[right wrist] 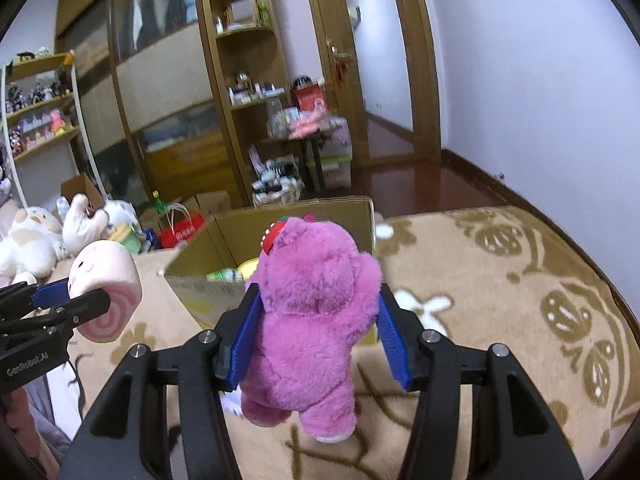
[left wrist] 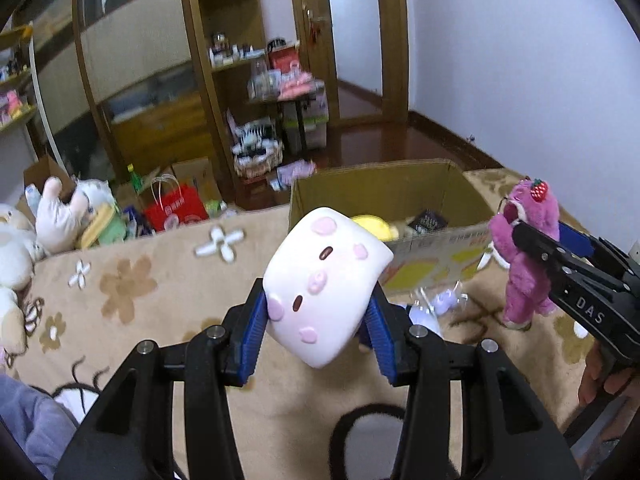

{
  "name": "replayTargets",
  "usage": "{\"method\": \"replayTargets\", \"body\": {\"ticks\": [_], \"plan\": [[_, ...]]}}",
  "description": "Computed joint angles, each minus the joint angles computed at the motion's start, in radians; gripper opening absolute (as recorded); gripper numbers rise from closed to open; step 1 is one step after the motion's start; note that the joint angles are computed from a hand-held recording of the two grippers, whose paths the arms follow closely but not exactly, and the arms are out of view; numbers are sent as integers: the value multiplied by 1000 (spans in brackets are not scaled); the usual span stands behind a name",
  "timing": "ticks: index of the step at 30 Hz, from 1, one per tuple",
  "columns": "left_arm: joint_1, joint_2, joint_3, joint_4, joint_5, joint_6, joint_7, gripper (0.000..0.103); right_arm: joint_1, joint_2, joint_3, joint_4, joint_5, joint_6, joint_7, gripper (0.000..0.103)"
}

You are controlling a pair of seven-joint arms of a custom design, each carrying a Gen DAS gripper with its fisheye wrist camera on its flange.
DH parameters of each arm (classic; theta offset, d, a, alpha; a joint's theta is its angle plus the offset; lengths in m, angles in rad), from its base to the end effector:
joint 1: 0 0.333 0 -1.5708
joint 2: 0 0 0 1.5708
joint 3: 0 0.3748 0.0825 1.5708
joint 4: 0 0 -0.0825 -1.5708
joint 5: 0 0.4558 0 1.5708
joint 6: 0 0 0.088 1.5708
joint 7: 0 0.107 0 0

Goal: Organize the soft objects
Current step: 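Lift and carry the pink bear with the right gripper while the left carries the roll-cake over the box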

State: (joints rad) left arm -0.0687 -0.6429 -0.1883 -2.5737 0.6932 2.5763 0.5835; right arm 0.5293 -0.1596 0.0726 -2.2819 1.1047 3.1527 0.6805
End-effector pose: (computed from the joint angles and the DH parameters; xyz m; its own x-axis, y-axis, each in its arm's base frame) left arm 0.4139 -0.1296 0.5565 0.2838 -0.9554 -0.0820 -0.6390 -0.1246 -0.7591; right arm 0.5096 0.2555 0.5269 0.4555 -0.8747 -0.1654 -0.5325 -0.1188 -0.8381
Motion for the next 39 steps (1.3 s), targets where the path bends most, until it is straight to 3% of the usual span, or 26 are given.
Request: {"method": "replayTargets", "body": {"ticks": [6,11,14,17,19,23,30,39], "plan": [[48,-8,-19,24,70,59,-33,46,58,22,-40,89,218,11,-257,58],[119,26,-53,68,177,131,-99,46,30,72,-10,203,421,11,-503,58],[154,72,-59,109,230,178,-141,46,-5,101,21,253,496,5,-582,58],[148,127,-29,149,225,214,-137,45,-40,134,48,297,527,-6,-634,58],[135,161,-5,166,204,240,-108,45,-58,154,58,317,529,-18,-646,58],[166,211,-28,197,252,229,-114,45,-81,197,70,347,480,-30,-614,58],[157,299,2,213,243,255,-96,45,-110,262,90,388,384,-55,-532,59],[140,382,31,228,203,248,-76,46,-142,318,108,394,206,-95,-349,60]]}}
